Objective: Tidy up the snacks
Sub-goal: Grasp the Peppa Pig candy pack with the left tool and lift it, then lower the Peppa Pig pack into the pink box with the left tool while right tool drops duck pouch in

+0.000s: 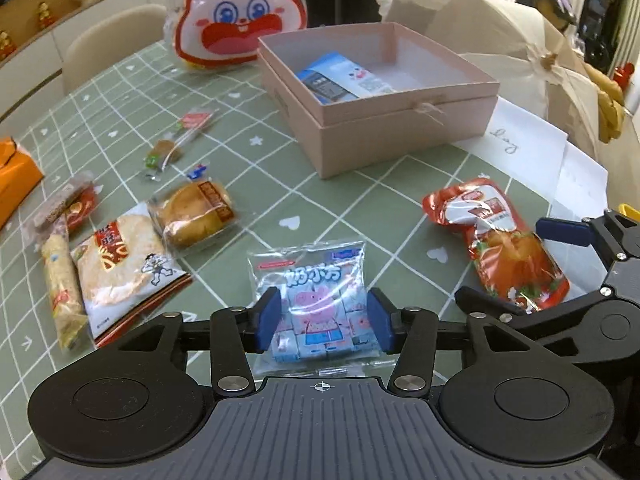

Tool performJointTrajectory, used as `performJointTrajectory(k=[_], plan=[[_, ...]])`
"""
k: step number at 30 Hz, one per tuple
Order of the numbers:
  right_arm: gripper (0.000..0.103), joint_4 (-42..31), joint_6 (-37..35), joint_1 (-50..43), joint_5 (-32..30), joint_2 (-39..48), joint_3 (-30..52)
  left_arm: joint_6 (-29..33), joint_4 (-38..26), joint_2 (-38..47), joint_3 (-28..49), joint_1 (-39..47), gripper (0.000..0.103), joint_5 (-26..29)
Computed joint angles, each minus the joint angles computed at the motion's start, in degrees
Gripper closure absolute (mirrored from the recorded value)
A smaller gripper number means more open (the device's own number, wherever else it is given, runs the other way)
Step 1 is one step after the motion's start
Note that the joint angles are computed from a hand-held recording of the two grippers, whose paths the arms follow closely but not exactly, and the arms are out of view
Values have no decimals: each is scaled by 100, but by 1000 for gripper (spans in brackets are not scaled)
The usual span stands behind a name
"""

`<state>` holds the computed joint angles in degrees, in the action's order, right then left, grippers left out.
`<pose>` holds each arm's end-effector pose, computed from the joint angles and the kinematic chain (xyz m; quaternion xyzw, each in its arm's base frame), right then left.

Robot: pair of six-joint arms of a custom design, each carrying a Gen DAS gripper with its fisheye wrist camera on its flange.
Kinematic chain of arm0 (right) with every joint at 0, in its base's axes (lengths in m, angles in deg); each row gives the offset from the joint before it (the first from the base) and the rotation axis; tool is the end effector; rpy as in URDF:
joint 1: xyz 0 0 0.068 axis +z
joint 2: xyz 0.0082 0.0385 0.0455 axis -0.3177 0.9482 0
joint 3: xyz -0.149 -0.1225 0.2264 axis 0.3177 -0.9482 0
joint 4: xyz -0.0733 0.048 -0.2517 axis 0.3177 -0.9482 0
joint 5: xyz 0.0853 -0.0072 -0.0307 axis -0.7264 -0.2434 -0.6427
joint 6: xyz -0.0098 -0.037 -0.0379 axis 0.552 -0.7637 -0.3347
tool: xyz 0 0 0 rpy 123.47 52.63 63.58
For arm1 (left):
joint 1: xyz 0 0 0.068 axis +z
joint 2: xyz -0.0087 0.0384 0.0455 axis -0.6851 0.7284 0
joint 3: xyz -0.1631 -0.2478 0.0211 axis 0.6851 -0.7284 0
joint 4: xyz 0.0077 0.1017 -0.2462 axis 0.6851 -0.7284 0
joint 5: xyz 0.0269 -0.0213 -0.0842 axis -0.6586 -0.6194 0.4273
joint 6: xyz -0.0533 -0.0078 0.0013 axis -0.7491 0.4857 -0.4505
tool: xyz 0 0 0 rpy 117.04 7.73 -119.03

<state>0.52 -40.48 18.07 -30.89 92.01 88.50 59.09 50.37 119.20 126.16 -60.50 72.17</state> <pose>0.2087 0.1307 -0.0451 0.1099 0.9067 -0.0277 0.4063 0.3239 -0.1083 0.0277 0.3471 0.8911 -0.0899 0.2782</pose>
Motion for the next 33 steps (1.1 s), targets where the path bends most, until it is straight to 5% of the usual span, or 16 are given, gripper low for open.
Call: performJointTrajectory(k=[2, 7, 14, 22, 29, 33], plan=[[0, -5, 5, 4, 4, -1, 1, 100, -183, -12, 90, -52, 49, -50], [0, -4, 7, 7, 10, 1, -2, 224, -260, 85, 161, -158, 24, 25], [0, -17, 26, 21, 23, 2, 3, -5, 115, 111, 21, -70, 28, -295], [0, -6, 6, 23, -3, 3, 0, -624, -549, 401, 615, 420, 27, 516], [0, 225, -371, -158, -353, -10, -128, -425, -581, 302, 528, 257, 35, 214], [1, -158, -508, -363, -814, -386, -239, -608, -667, 119, 269, 443, 38, 488]])
